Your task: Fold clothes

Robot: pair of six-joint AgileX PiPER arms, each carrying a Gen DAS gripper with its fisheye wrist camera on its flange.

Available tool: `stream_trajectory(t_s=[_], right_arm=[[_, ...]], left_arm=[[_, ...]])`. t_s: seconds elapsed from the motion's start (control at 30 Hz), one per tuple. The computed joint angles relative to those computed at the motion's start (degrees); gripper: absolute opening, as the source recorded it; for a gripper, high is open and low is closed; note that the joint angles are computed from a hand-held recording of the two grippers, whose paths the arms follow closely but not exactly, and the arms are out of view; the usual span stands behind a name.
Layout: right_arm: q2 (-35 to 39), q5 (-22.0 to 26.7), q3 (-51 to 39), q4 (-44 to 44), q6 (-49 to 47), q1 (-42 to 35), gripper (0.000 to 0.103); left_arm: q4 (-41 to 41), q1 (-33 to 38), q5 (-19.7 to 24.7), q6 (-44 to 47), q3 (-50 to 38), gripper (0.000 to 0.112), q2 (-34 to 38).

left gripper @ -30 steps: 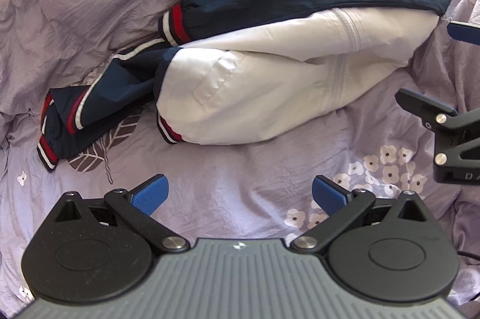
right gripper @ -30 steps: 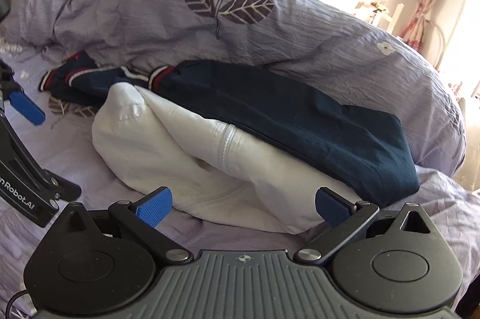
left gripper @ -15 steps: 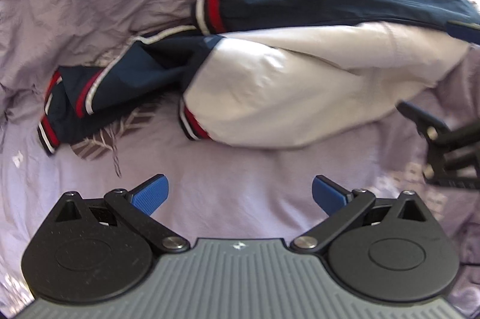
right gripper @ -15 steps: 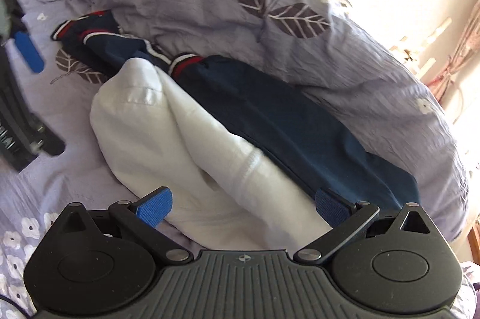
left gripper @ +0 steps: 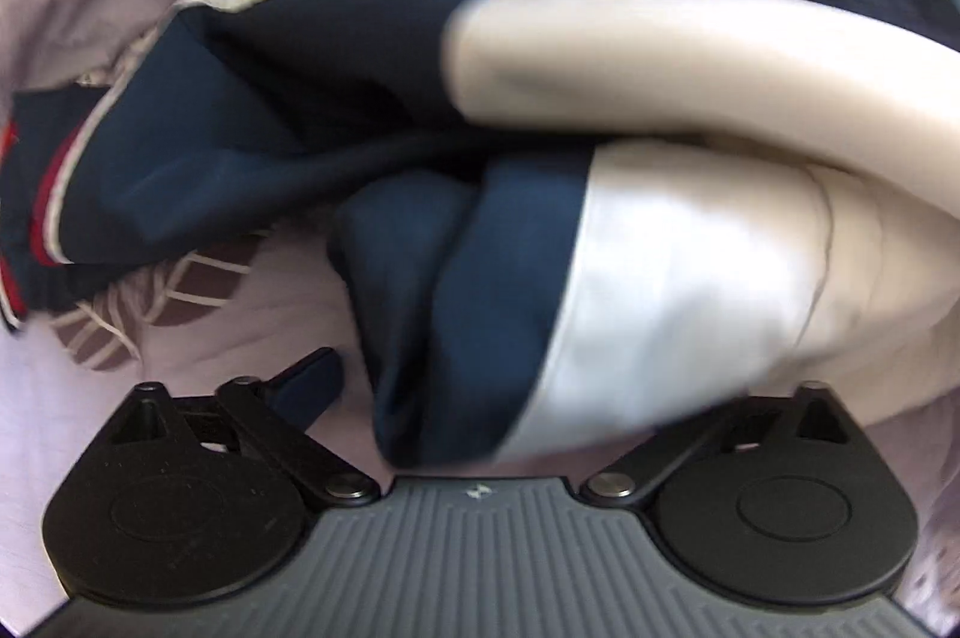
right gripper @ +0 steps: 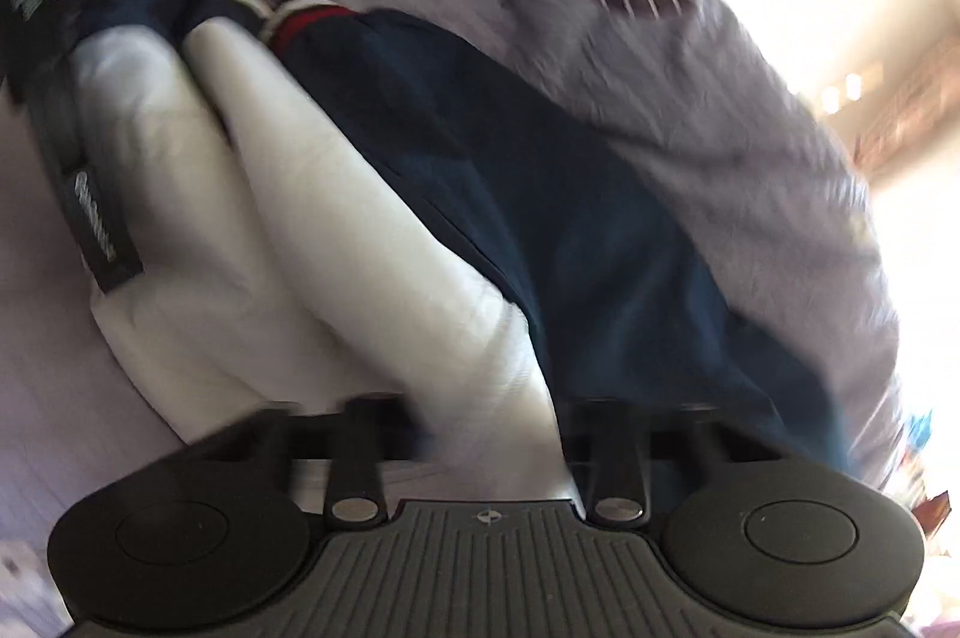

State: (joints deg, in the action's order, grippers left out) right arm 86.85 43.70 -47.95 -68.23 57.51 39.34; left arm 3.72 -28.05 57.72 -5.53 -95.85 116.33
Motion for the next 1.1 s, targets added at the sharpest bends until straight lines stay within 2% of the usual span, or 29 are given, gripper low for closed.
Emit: stream_trajectory(t_s=[0.07,0.13,0.2,0.27,0.37,0.43,0.53,0.6,0.63,0.67,0.73,0.77,0.8,0.83,0.9,0.97,1.1], right_arm=[[-1.26,-1.72,-1.29,4.11,-0.94,-1.18,0.019],[-3.21,-2.99,-1.86,6.19,-1.32,-0.94,0.019],[-5.37,-5.05,-4.21,12.61,-4.84,-1.36,0.018],[-6.70,-6.11,-8.07,22.41,-11.42,-1.52,0.018],[-6.60,-6.12,-14.82,37.12,-22.73,-0.78,0.017],[-5.63,-5.72,-19.42,46.62,-29.57,0.65,0.017],[-2.64,-4.44,-26.99,62.57,-40.60,2.98,0.016],[-0.77,-2.75,-31.69,72.49,-48.00,5.26,0.016],[-0.21,-1.78,-33.35,77.96,-52.59,5.94,0.016],[0.13,-0.76,-34.32,83.69,-57.31,6.05,0.016],[0.75,2.60,-36.03,92.28,-63.12,6.10,0.016],[1.14,4.21,-36.98,93.14,-63.27,6.77,0.017],[1.37,5.76,-37.25,91.71,-62.74,7.12,0.024],[2.38,8.63,-38.46,87.99,-61.19,7.40,0.050],[5.36,16.54,-42.25,79.45,-56.14,8.30,0.084],[6.09,21.10,-43.23,78.61,-54.86,6.62,0.083],[3.52,23.51,-45.61,80.92,-56.18,3.86,0.086]], left_arm=[[-3.28,1.51,-4.38,2.01,5.08,0.056,-4.09],[-5.66,3.06,-7.86,6.71,10.44,0.042,-8.73],[-6.99,5.09,-10.49,10.87,15.51,0.031,-13.85],[-9.31,8.49,-11.83,16.66,19.97,0.000,-19.75],[-11.23,15.67,-12.62,25.45,24.89,0.000,-29.27],[-16.94,23.72,-9.21,36.05,25.76,0.000,-34.44],[-22.10,35.54,-2.32,47.15,23.98,0.007,-38.01],[-22.17,41.03,1.18,49.40,22.57,0.024,-39.38],[-22.60,43.76,2.10,50.66,21.56,0.044,-39.02],[-23.17,46.44,2.71,51.93,20.36,0.054,-38.19],[-24.76,51.13,3.59,54.60,20.22,0.062,-38.32],[-25.46,52.80,3.77,55.91,20.50,0.068,-38.27],[-26.08,54.19,3.86,57.19,20.85,0.071,-38.11],[-26.68,55.57,3.95,58.44,21.17,0.075,-37.91],[-26.08,55.60,2.52,59.61,23.29,0.077,-38.01],[-25.27,54.53,0.46,60.10,25.90,0.078,-38.20],[-22.55,49.01,-4.48,56.40,31.26,0.082,-38.07]])
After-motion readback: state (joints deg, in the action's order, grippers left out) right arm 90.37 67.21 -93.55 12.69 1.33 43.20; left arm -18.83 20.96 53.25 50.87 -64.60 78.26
